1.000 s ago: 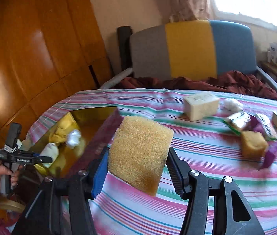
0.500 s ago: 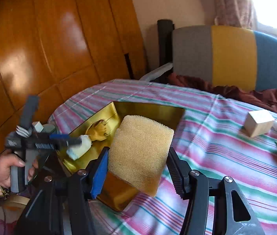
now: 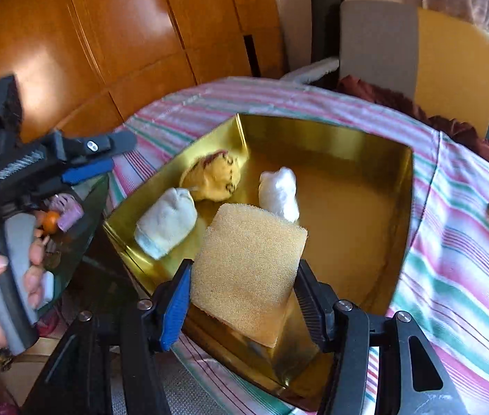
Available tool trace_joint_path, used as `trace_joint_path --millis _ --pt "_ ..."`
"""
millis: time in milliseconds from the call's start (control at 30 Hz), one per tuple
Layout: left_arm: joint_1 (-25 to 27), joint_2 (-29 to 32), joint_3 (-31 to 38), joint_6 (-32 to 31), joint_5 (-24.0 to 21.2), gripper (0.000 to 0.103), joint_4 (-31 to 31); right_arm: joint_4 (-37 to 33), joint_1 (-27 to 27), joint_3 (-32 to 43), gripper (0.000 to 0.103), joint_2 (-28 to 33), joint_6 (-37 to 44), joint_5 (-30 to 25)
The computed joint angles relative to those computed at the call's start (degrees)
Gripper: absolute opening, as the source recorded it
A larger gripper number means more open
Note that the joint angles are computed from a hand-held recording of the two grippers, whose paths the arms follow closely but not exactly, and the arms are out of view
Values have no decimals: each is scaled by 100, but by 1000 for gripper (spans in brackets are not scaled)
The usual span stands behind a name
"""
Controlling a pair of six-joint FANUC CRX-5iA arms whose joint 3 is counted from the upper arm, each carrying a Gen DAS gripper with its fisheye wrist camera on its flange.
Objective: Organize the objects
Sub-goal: 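Lower the yellow sponge into the gold tray and open the right tool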
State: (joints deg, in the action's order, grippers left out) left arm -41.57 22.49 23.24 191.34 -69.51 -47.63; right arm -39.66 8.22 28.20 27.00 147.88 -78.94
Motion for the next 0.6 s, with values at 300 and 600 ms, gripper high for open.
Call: trace_joint_path --millis 300,600 --pt "-105 -141 -147 536 -230 79 -281 105 392 96 61 162 -578 21" --pt "-122 -173 -197 665 -229 79 -310 -213 319 -19 89 90 -640 -1"
